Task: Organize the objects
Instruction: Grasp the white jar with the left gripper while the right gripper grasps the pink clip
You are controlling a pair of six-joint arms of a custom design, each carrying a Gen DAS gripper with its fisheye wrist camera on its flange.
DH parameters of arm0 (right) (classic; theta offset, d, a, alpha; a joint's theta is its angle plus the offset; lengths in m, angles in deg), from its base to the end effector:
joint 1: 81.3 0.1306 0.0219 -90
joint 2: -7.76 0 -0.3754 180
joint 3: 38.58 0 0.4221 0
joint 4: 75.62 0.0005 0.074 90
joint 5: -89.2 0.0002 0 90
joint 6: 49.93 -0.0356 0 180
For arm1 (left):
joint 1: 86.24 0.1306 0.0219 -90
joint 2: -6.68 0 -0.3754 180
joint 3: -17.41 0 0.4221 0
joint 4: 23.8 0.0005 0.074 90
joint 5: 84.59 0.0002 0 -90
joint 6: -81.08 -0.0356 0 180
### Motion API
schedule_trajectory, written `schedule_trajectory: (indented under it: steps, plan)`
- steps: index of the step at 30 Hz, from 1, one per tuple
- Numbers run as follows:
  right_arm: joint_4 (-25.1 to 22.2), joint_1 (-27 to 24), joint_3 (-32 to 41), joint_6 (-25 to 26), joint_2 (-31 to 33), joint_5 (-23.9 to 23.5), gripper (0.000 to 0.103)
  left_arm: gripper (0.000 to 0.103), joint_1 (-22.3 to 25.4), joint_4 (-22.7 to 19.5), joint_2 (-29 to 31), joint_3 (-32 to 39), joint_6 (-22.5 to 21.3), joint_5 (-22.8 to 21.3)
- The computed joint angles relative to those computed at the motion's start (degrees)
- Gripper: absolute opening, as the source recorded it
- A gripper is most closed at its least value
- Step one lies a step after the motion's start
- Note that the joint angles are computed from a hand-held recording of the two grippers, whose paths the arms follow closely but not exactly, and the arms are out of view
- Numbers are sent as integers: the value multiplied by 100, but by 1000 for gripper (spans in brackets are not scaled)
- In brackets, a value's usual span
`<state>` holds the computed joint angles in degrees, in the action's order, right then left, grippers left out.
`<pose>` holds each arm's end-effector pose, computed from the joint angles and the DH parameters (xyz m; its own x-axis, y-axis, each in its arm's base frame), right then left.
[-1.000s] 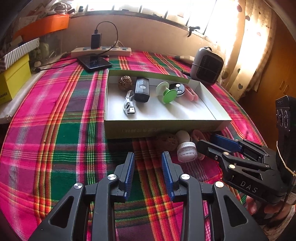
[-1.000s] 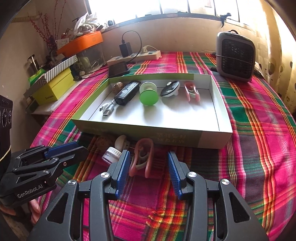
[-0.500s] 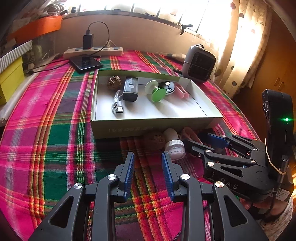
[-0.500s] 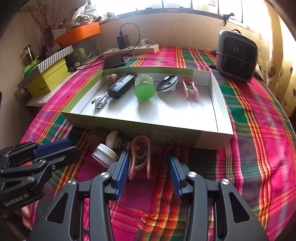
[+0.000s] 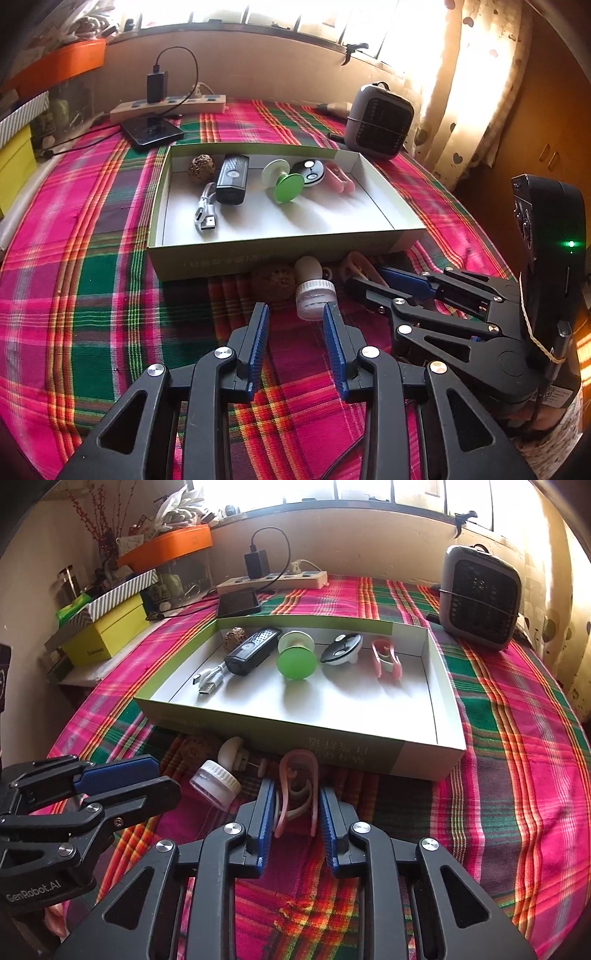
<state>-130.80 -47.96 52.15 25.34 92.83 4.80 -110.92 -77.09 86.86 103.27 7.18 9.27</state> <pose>0.4037 0.2608 0.4629 -0.7402 -0.1841 -0.6467 -0.3162 0.9441 0.0933 0.4091 -0.1912 0.4613 -0.7718 0.0501 -0.6339 0.2538 0.9383 -0.2347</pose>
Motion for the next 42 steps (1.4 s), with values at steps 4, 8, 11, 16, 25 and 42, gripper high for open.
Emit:
schedule_trajectory:
  steps: [4, 8, 11, 16, 25, 42]
  plan:
    - [44, -22, -62, -15, -65, -4, 25, 32, -67, -17, 46, 58, -6, -33]
    - [-9, -71, -141, -53, -148, 141, 25, 33, -139, -59, 139, 147, 8, -126]
    - [-2, -147, -233, -126, -248, 130, 25, 34, -211, -112, 233, 235, -12, -230]
    - [12, -234, -304, -188, -323, 39, 25, 34, -279, -236, 393, 365, 37, -424]
    - [34, -243, -336, -210, -348, -48, 25, 34, -367, -302, 556, 475, 26, -520]
    - [21, -226, -338, -214, -349, -25, 25, 26, -383, -329, 624, 492, 172, -690]
